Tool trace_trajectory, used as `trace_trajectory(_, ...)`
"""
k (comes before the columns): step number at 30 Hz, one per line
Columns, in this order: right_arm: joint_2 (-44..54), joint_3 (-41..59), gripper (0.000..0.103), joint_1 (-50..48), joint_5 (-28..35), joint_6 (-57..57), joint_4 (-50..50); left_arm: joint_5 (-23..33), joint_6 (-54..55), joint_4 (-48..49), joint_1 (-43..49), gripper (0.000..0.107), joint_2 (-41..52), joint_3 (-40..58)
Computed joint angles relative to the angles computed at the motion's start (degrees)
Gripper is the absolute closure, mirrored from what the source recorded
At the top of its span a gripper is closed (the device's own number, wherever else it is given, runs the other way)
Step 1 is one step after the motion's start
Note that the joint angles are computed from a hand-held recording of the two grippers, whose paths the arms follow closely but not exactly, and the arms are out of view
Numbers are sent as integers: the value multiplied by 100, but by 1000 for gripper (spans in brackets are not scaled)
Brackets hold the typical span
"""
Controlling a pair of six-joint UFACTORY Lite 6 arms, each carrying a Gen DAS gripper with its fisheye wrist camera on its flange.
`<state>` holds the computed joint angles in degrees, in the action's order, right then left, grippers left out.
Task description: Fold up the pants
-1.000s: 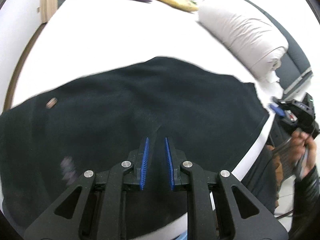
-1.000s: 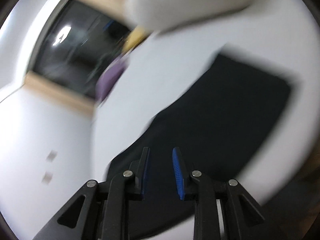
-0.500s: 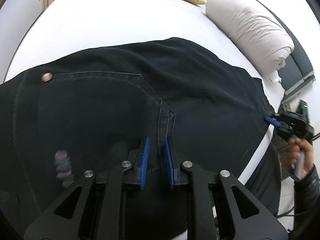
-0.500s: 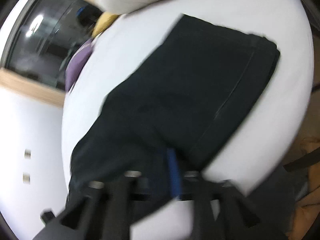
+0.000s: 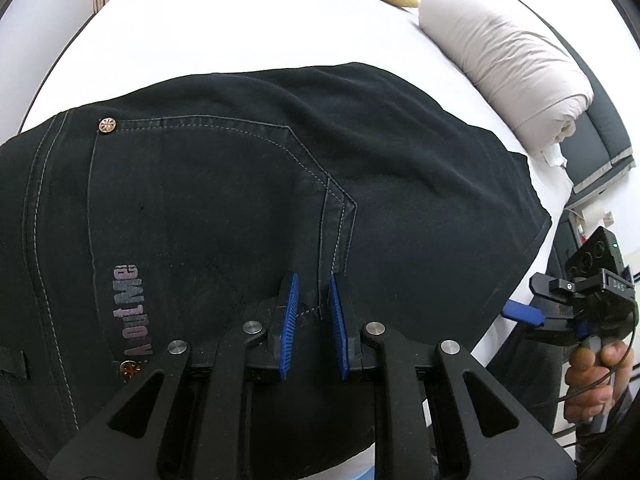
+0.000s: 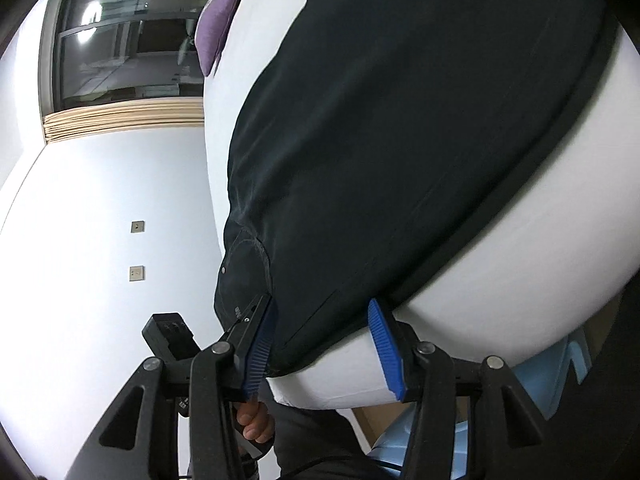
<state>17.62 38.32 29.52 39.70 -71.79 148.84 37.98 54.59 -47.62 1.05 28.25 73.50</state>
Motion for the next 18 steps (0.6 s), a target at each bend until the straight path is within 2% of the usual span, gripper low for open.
trace_trajectory(7,289,312,52,33,-132,368,-296,-116,-111,-41,-191,91,123,88)
trace_trajectory(10,424,366,53,-74,35,403,-337,-126,-109,-29,-190,91,129,86)
trace_trajectory(12,490,497,73,-117,-58,371,-418,-164,-145,-10,-229,91,126,75)
trace_trajectory(13,553,596,95,-130,-159,383,-510,-179,-153,1,-246,91,123,70)
trace_trajectory(18,382,408,98,69,-511,98,-254,-223,-202,25,-312,91,113,48)
